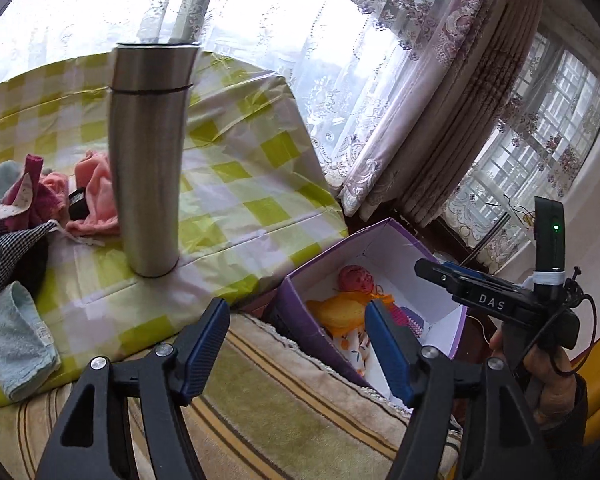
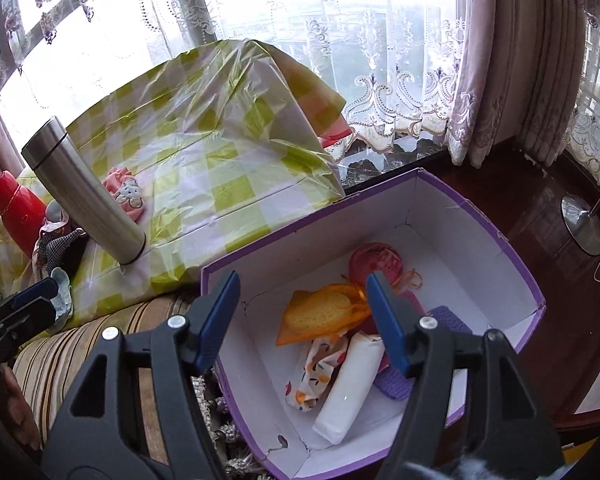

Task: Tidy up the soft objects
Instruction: 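Carry sponge bag and pink pouch into the purple box and open both tools, then return to the bed and grasp the floral cloth with the left tool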

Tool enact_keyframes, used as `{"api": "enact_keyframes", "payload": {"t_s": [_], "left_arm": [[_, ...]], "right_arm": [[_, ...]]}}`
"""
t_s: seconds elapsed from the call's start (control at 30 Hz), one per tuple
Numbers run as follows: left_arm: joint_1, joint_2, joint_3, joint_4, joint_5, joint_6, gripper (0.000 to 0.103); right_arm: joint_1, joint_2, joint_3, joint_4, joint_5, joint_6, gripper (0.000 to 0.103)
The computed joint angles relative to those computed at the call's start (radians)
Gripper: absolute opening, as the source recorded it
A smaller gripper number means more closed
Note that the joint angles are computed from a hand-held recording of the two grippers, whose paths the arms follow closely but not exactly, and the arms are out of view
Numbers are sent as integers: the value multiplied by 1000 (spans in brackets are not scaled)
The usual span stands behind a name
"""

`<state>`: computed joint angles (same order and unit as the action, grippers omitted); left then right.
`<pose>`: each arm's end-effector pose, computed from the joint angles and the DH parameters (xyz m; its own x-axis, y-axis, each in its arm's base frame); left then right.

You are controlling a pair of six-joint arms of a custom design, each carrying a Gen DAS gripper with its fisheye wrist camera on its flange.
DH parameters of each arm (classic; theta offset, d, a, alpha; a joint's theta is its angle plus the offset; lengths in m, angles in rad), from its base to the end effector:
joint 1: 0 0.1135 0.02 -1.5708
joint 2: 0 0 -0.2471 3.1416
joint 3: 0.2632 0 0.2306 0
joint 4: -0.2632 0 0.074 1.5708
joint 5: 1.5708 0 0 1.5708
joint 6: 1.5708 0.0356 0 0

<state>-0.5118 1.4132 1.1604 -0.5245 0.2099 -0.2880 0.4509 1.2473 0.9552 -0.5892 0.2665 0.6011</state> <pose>0.2487 -0.1482 0.2836 -0.7591 0.1078 -0.6419 0.4098 0.8454 -0.3426 0.2209 0.0965 0.2575 -0.7252 0.2551 -0.6396 0.1704 0.9664 0.1922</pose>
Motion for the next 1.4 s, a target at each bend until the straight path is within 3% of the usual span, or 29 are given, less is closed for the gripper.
{"api": "enact_keyframes", "payload": {"t_s": [0.33, 0.63, 0.9, 1.1, 1.4], "left_arm": [[340, -138, -154, -104, 93, 52, 71], [722, -89, -166, -152, 211, 162, 71], [863, 102, 22, -63, 243, 168, 65], [885, 360, 256, -33, 309, 106, 50], [875, 626, 529, -114, 320, 96, 48]], "right_arm": [[184, 140, 110, -15, 28, 2, 69], [323, 306, 242, 18, 0, -12, 69], [404, 486, 432, 6, -36, -56, 69], [436, 644, 623, -17, -64, -105, 69], [461, 907, 1017, -120, -116, -184, 69]]}}
